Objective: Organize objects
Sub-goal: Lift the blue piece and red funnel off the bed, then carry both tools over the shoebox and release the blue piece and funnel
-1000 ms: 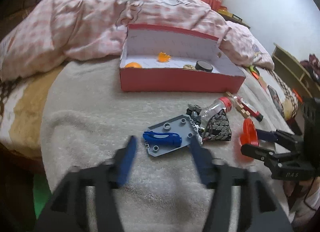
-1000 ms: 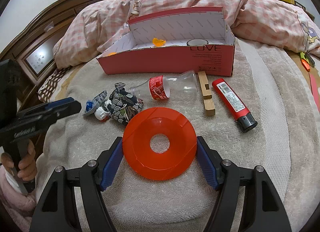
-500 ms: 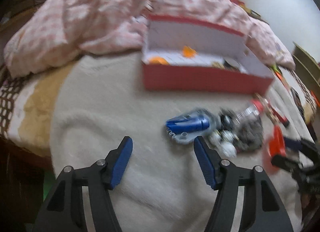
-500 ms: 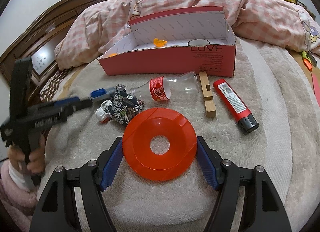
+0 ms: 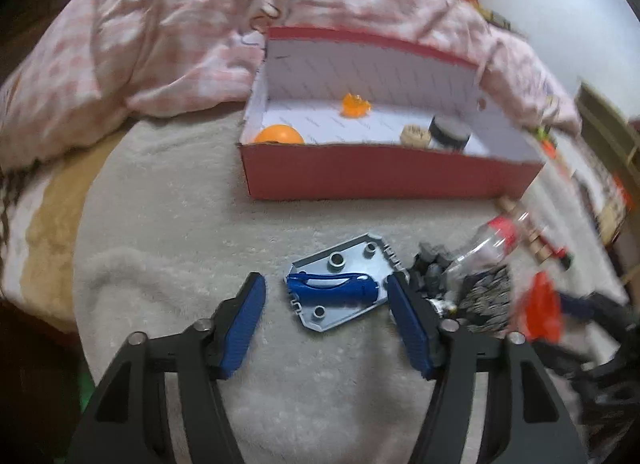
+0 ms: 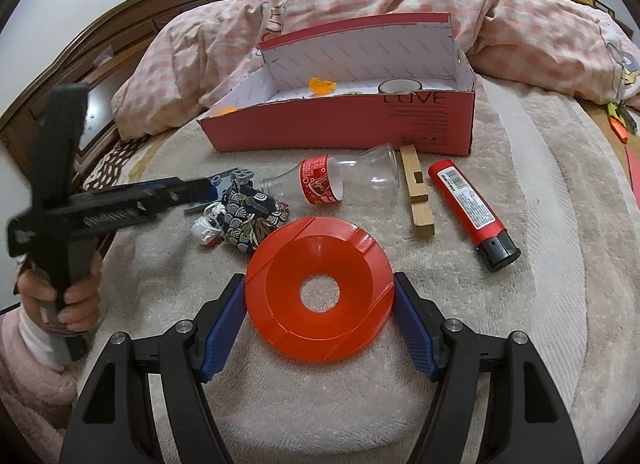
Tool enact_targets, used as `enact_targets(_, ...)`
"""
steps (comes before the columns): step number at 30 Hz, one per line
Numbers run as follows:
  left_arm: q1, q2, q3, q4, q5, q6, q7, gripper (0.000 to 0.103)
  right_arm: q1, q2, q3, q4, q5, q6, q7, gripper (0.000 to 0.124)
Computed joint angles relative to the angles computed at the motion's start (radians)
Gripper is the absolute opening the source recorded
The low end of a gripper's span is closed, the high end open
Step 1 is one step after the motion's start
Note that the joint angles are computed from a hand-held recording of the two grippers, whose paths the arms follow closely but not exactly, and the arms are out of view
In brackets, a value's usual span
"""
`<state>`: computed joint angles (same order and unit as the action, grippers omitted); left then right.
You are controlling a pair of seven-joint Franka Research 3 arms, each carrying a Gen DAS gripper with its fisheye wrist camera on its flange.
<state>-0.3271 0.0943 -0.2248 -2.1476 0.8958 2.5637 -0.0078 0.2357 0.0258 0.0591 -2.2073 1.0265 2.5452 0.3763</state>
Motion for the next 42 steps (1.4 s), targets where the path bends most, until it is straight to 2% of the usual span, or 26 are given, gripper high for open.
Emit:
enact_targets(8,0.000,0.000,0.006,-0.007,0.040,0.025,0.001,0.049,-0.004,0.008,0.001,0.006,0.016,-0.011,-0.012,0.072)
enact_targets(22,0.033,-0.090,-0.014,-0.056,0.106,0.082,-0.092,0.049,0.002,0.004,0.005,0.000,-0.005,0.009,-0.002,0.072)
enact_targets(26,0.037,-0.104,-0.024,-0.053,0.121,0.051,-0.101,0.049,0.005,0.004,0.005,0.004,-0.026,0.012,0.022,0.072)
enact_targets(30,0.033,-0.100,-0.033,-0.029,0.121,-0.016,-0.085,0.049,0.007,0.007,0.006,0.020,-0.048,0.006,0.042,0.072)
enact_targets(33,0.037,-0.101,-0.029,-0.024,0.120,-0.013,-0.083,0.049,0.004,0.009,0.005,0.045,-0.057,-0.015,0.057,0.072)
enact_targets(42,0.048,-0.069,-0.015,0.041,0.125,-0.040,-0.053,0.049,0.016,0.024,0.013,0.140,-0.145,0.036,0.083,0.072)
